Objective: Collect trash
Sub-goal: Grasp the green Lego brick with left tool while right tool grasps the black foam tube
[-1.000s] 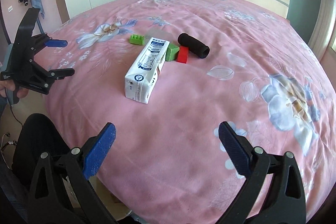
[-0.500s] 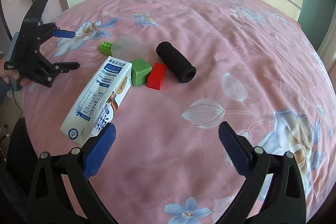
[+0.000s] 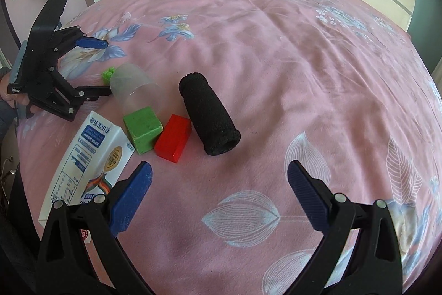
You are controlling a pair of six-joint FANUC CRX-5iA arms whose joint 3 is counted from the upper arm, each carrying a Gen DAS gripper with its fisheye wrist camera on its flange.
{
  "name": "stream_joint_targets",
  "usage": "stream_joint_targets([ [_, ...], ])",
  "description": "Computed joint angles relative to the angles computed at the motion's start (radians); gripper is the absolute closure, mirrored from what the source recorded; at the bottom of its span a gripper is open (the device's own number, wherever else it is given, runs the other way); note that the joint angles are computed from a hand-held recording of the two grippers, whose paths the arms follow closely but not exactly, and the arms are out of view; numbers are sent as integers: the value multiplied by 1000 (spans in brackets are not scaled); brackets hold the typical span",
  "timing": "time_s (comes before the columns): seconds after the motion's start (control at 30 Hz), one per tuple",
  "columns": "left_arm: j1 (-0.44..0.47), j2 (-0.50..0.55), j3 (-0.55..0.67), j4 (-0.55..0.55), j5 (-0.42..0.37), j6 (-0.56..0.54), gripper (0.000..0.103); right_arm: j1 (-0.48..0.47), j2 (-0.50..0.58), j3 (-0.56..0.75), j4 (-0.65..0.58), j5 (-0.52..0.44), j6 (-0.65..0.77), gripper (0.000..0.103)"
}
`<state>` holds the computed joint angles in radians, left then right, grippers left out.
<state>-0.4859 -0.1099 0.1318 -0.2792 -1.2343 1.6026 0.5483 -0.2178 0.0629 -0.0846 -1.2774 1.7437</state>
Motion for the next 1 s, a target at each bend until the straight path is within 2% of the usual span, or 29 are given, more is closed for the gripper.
stream_joint_targets([
  [0.3, 19, 25, 13, 23, 16, -28, 5, -30, 82, 82, -64, -11, 68, 7],
  [0.4, 29, 34, 17, 35, 20, -31, 5, -24, 102, 95, -59, -13, 75, 15],
  [0.57, 39, 46, 24, 50, 23, -47, 5, -15, 131, 108, -49, -10, 65, 18],
  [0.7, 35, 61, 39, 44, 18, -59, 5, -23, 151, 124, -71, -8, 73, 29],
  [0.8, 44, 68, 40, 61, 21, -66, 6, -24, 165, 140, -85, -20, 83, 42],
  [0.9, 47, 74, 42, 76, 24, -77, 14, -23, 179, 155, -99, -38, 98, 51],
  [1.0, 44, 82, 50, 83, 22, -82, 24, -26, 192, 167, -118, -54, 105, 56],
])
